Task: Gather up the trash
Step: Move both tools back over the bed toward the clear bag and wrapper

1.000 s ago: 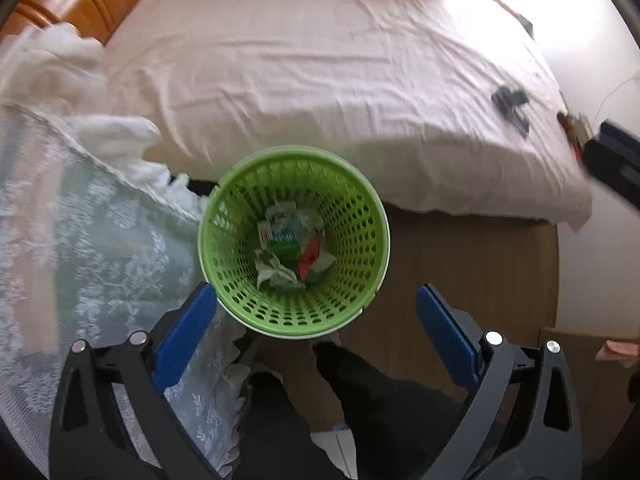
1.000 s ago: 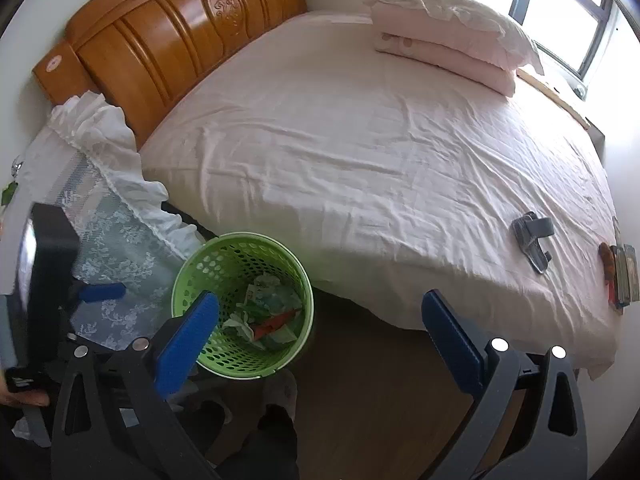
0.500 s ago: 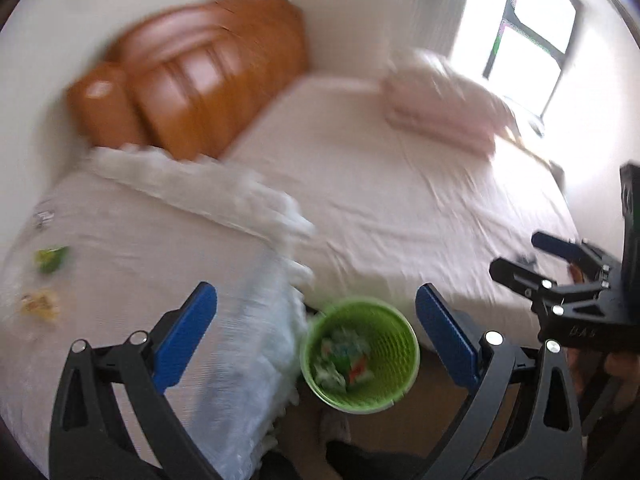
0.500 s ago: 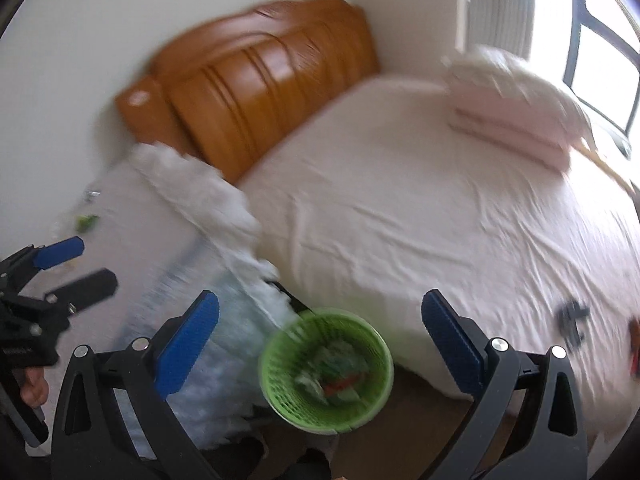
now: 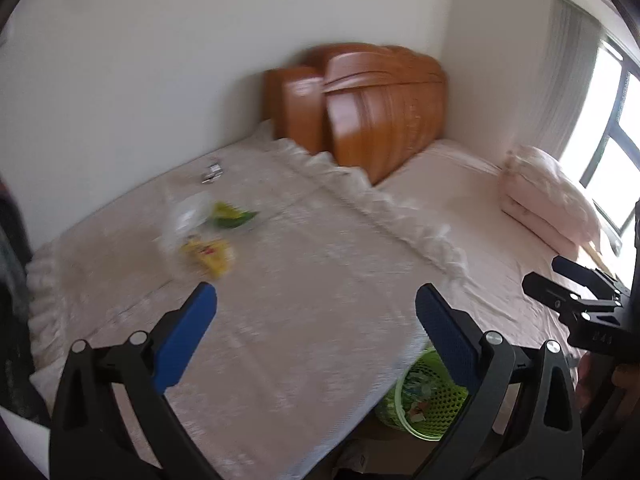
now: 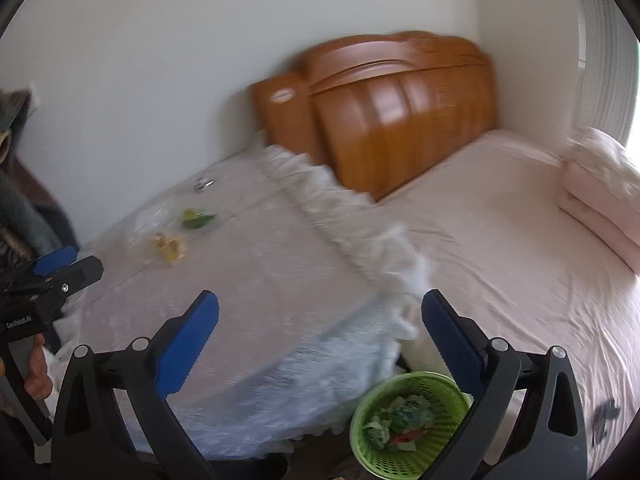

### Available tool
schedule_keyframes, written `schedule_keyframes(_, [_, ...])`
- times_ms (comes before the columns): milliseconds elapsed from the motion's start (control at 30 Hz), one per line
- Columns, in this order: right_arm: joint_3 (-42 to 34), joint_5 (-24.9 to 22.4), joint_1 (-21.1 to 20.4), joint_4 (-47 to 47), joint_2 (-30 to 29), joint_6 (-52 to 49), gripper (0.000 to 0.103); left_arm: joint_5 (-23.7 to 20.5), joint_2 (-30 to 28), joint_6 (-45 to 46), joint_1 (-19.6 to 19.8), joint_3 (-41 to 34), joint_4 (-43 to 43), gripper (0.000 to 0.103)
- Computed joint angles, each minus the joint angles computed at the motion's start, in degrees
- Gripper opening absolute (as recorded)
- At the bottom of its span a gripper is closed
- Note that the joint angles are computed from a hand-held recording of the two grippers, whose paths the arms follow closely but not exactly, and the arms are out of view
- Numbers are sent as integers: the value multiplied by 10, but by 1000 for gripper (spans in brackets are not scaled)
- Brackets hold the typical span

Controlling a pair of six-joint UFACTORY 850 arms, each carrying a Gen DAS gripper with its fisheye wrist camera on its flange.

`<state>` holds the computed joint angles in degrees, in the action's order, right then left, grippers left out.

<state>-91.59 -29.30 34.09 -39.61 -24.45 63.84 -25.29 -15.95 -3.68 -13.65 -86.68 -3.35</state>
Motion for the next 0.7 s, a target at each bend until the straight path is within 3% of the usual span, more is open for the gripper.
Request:
schedule_keyframes(167, [-86,-5,10,91,-65,-112,101,2,-2,-44,29,10,51,95])
schedule_keyframes(300, [-146,-12,12,184,-110,-194,101,-9,-44,-58,46,-31,83,95])
schedule_keyframes(467, [-220,-48,19,243,-164,-252,101,-39,-149,19,73,-153,11,95])
schedule_keyframes(700, [-312,-110,25,280,-230,-280,101,-166,-343,29,92,-408,15,95])
